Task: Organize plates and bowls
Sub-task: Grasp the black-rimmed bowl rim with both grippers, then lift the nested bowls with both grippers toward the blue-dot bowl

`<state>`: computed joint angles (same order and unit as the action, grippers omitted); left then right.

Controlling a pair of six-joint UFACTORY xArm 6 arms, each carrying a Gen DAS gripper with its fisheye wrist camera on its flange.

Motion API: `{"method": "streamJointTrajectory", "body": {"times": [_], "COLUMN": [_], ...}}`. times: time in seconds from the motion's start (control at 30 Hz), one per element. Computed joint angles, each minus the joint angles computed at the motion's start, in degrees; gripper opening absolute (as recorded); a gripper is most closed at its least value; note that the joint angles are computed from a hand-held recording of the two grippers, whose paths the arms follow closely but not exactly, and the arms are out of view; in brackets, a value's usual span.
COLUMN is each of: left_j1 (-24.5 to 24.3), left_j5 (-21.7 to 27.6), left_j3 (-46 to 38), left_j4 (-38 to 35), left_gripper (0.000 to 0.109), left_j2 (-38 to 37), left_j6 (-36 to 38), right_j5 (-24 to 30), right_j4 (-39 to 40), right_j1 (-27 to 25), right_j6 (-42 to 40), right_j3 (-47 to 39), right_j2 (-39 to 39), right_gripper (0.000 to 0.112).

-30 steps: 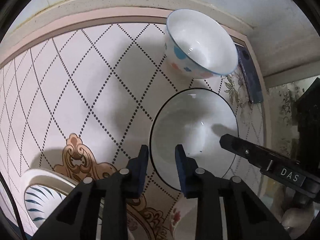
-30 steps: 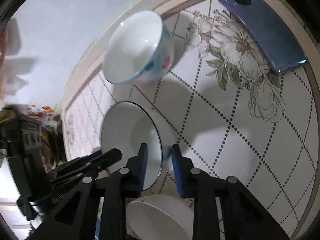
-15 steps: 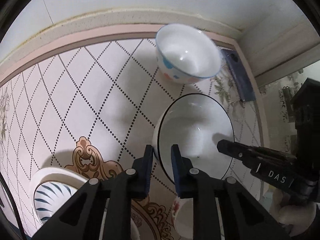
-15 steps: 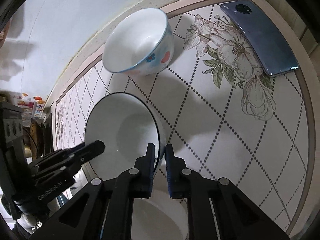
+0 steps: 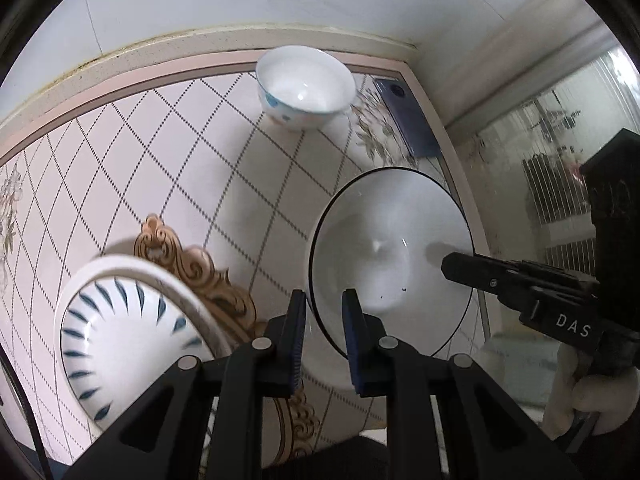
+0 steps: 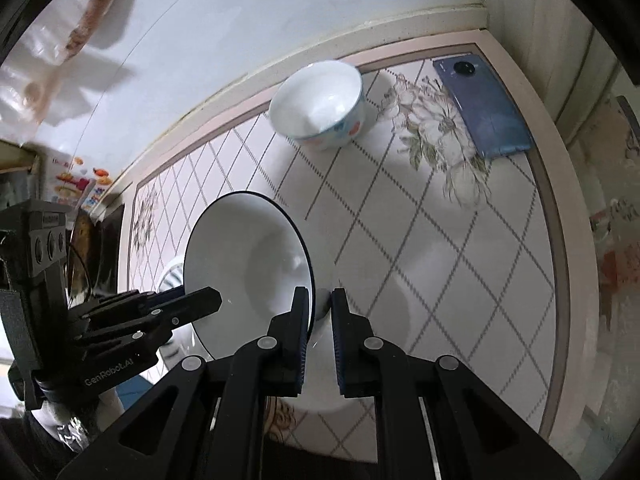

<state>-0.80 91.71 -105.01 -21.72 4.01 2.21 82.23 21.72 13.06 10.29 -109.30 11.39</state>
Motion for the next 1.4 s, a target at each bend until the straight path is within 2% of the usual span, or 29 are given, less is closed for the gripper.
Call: {"method": "streamJointTrajectory", "body": {"times": [0.27, 0.47, 1.4], "left_j1": [-1.8, -2.9, -5.9], "left_j5": [-0.3, -0.6, -0.8], "left_j3": [7.2, 9.4, 10.4], "left_j4": [1.9, 3.2, 8.4], "left_gripper": [0.016, 0.016, 0.016], "left_j2": [-5.2, -6.2, -4.4], "left_j6": [1.1, 1.2, -0.7], "right_j5": [-1.5, -2.6, -2.3], "right_j4": [1.3, 1.5, 3.0], "right_j1": [0.3, -0.1, -0.9], "right_j6": [0.4, 0.7, -0.7], "right_j3": [12.7, 17.4, 19.4], "right_j2": [-8.6, -11.0, -9.7], "right_gripper": [0.012, 0.012, 0.013]}}
